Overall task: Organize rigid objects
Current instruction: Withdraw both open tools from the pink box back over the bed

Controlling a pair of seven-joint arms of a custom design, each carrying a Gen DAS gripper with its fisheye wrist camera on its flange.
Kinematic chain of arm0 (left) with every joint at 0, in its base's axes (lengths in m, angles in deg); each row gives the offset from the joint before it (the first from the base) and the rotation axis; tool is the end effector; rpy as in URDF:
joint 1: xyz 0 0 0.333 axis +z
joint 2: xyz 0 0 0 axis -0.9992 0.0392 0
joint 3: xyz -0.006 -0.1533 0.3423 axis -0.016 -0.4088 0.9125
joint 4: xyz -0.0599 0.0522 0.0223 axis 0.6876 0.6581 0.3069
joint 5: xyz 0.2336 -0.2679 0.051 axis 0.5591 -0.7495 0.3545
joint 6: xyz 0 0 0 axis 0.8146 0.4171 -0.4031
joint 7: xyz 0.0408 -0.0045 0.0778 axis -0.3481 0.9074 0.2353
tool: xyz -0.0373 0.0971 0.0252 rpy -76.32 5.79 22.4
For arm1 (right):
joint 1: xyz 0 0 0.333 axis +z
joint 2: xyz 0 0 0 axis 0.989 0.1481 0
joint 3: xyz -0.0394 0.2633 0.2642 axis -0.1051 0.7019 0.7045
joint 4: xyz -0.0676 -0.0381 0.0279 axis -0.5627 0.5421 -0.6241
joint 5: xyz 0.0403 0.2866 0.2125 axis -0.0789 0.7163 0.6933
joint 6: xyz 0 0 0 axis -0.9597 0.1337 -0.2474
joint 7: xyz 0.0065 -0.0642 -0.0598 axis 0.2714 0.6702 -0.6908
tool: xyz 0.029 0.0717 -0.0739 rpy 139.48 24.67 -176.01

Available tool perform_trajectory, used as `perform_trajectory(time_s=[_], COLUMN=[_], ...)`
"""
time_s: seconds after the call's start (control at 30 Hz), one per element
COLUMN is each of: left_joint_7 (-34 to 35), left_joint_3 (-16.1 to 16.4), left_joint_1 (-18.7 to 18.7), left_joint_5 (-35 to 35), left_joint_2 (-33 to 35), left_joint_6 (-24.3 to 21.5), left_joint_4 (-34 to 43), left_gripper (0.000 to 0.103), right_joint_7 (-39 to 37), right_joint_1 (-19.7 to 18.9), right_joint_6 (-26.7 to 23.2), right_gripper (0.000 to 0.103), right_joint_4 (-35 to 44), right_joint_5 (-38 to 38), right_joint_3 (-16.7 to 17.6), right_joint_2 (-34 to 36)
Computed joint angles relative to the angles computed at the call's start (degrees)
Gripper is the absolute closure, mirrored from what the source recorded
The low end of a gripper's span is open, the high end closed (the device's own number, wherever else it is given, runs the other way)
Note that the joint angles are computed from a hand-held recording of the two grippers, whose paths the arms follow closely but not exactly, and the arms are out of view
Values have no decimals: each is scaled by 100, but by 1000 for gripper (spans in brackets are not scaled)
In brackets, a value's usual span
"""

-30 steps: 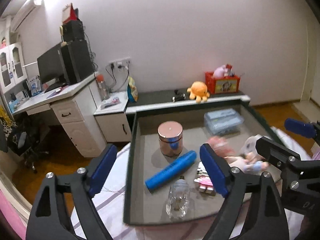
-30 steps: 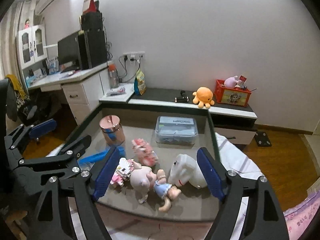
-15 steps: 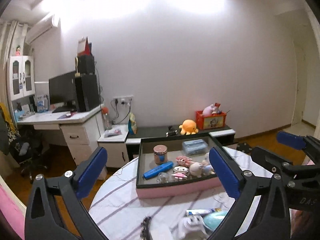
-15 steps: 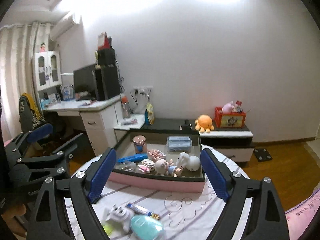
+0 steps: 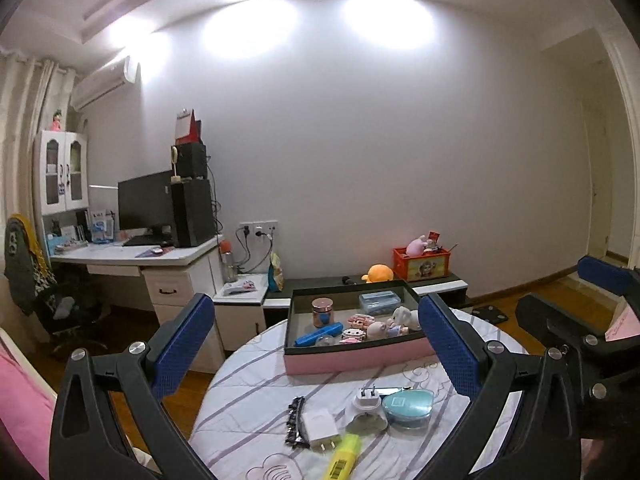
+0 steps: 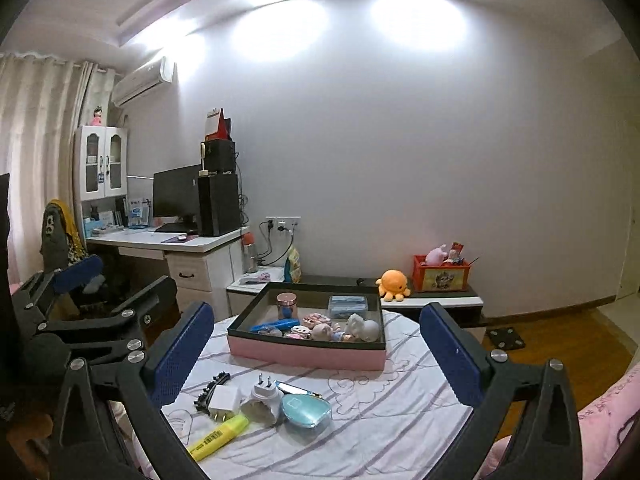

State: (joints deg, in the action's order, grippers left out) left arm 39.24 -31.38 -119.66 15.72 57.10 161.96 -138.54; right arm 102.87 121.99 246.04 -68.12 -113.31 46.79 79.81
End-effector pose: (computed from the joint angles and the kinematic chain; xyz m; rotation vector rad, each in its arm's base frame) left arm 0.6988 -0.1984 0.5763 -1.2084 1.4501 -1.1475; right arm 0.6397 0.4317 0.5996 -1.3818 1.3250 -1.0427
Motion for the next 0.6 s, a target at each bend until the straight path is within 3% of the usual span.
perform_trajectory(time_s=[0.27, 0.4, 0.6], left_joint_7=[217, 369, 692], left_joint_3=[-381, -473, -203], left_joint_1=[166, 206, -52], left_joint_5=[-67, -185, -555], left_joint_2=[-254, -258, -194], left_joint_6=[281, 314, 279], left_joint_4=[-370, -358, -290], left_gripper=[0, 0, 0], right_joint_7=[522, 576, 639], right_joint_1=[198, 102, 5], right_joint_6=[-270, -386, -442], right_gripper=[0, 0, 0], right_joint_4=[-426, -487, -525], right_joint_5=[-587, -764, -902], right_joint_3=[17, 225, 390], right_joint_2=[-312, -379, -406])
